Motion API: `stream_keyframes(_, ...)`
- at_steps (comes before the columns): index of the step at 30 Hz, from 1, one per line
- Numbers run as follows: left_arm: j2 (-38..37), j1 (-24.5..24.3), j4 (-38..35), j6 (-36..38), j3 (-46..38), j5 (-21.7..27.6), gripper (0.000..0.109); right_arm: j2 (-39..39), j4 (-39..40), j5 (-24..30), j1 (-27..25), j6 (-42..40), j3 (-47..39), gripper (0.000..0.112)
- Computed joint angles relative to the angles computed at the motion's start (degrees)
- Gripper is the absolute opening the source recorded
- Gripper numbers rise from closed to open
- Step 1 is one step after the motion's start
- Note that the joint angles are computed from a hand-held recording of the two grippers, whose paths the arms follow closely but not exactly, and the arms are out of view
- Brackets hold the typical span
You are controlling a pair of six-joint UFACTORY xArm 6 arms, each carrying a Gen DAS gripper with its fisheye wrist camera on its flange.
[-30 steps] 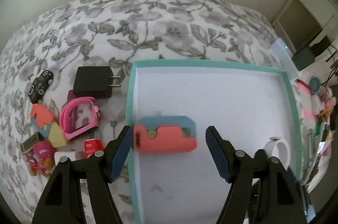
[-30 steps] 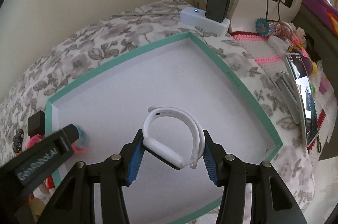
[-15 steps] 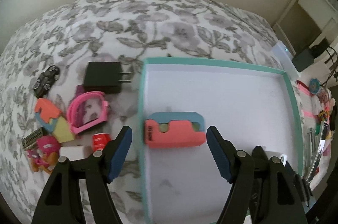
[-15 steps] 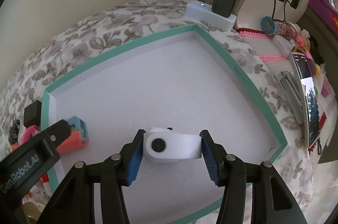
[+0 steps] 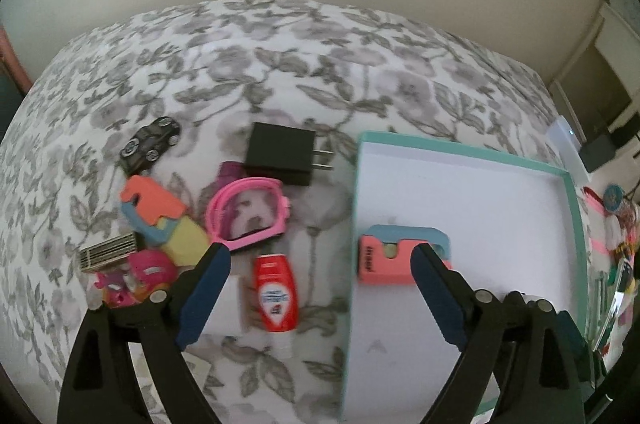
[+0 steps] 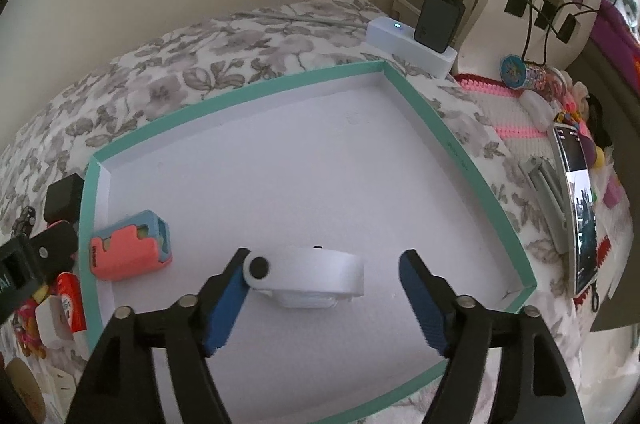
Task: Organize rigid objects
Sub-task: 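Move both grippers back toward the item cluster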
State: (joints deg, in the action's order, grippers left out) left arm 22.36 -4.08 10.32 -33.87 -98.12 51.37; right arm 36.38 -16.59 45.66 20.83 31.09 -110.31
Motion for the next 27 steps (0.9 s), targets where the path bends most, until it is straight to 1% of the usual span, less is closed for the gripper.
stream_keyframes(4, -1.6, 0.9, 1.6, -1.6, 2.0, -0.2, 0.092, -0.4, -0.5, -0.9, 0.2, -0.4, 0.8, 0.091)
stream_keyframes(8, -2.7, 1.6, 3.9, -3.0, 3.1, 0.8, 0.093, -0.7, -1.0, -1.5, 0.4, -0.7, 1.3, 0.1)
stream_keyframes(11, -3.2, 2.1, 4.5, -3.0, 3.6, 1.6, 0.093, -0.9, -0.7, -1.7, 0.4, -0.7, 1.6, 0.102)
stream_keyframes(15, -3.9, 3.1, 2.3, -2.3, 4.4, 2.5, 0.093, -1.0, -0.7, -1.7, 0.4, -0.2, 1.9, 0.103)
stream_keyframes(19, -4.4, 4.2, 2.2, -3.1, 4.8, 4.1, 0.093, -1.7, -3.2, -2.4, 0.5, 2.1, 2.8, 0.103)
stream_keyframes(24, -4.8, 5.4, 3.0, -4.1, 4.7, 6.1, 0.093, -3.2, -5.4, -6.1, 0.7, 4.1, 4.4, 0.103)
stream_keyframes(27, -5.4, 6.1, 3.8, -4.2, 4.9, 6.5, 0.093, -3.6, -4.5, -9.2, 1.5, 1.7, 4.7, 0.103)
